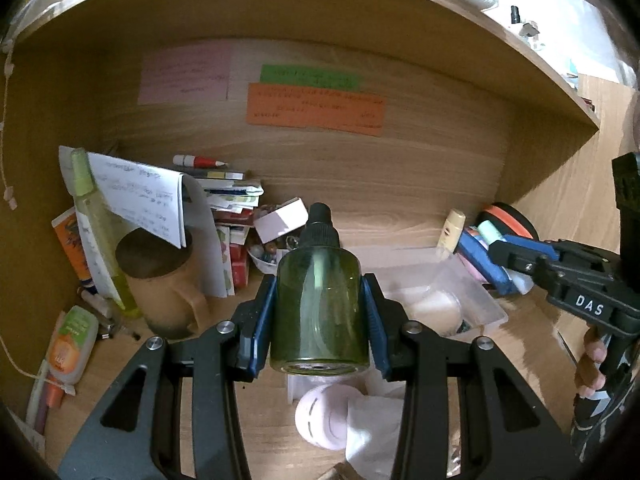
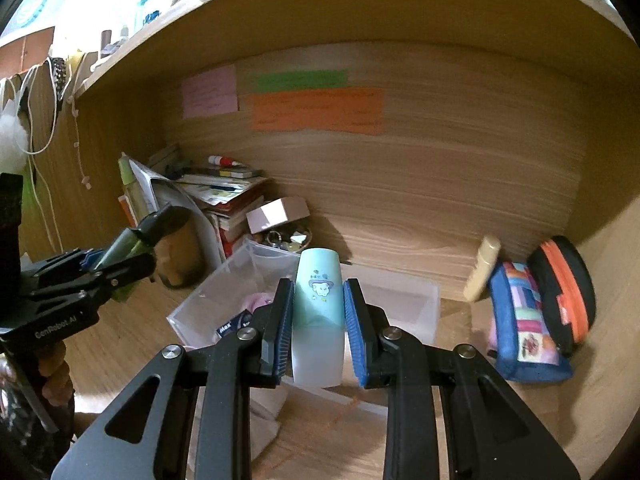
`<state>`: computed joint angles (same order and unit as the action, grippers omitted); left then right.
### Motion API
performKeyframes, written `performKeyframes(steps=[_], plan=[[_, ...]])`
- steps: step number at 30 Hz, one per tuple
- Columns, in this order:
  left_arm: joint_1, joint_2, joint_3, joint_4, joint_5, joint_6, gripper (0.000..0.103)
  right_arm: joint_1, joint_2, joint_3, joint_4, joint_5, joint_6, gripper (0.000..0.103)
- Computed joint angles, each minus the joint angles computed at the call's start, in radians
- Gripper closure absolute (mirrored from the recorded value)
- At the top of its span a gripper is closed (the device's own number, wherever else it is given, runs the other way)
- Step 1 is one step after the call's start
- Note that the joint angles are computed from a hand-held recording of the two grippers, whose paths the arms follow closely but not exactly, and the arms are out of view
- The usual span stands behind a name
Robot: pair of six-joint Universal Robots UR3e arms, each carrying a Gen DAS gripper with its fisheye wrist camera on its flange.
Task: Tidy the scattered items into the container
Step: 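Carry the green bottle and blue tube over the clear box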
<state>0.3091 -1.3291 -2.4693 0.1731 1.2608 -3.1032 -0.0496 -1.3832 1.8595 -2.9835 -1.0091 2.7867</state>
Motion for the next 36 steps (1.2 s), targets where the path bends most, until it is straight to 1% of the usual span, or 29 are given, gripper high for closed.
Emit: performKeyframes(steps=[6,9,14,17,21,31,34,36], plan=[[-0.071,-0.111,0.083,0.011,0.067,-0.008,0.062,0.04,0.084,-0.082,0.006,0.006,0.02,0.08],[-0.096,-0.177,0.13,0.014,0.081,-0.01,0.062,0.051,0.139,-0.14,0.044,0.023,0.034,0.08],[-0.098,-0.251,0.174,0.002,0.051,0.011,0.062,0.105,0.241,-0.253,0.12,-0.051,0.039,0.08],[-0.118,-0.302,0.218,-0.018,0.071,0.025,0.062,0.117,0.279,-0.284,0.161,-0.06,0.034,0.08],[-0.128,-0.359,0.245,-0.009,0.08,0.015,0.062,0.129,0.304,-0.305,0.173,-0.08,0.032,0.08],[-0.146,-0.423,0.271,-0.011,0.1,0.034,0.062,0.152,0.347,-0.338,0.199,-0.125,0.02,0.08],[-0.15,-0.422,0.258,0.016,0.124,0.034,0.062,0.16,0.352,-0.336,0.192,-0.139,0.014,0.08],[-0.141,-0.41,0.241,0.032,0.115,0.033,0.062,0.167,0.356,-0.338,0.191,-0.15,0.008,0.08]])
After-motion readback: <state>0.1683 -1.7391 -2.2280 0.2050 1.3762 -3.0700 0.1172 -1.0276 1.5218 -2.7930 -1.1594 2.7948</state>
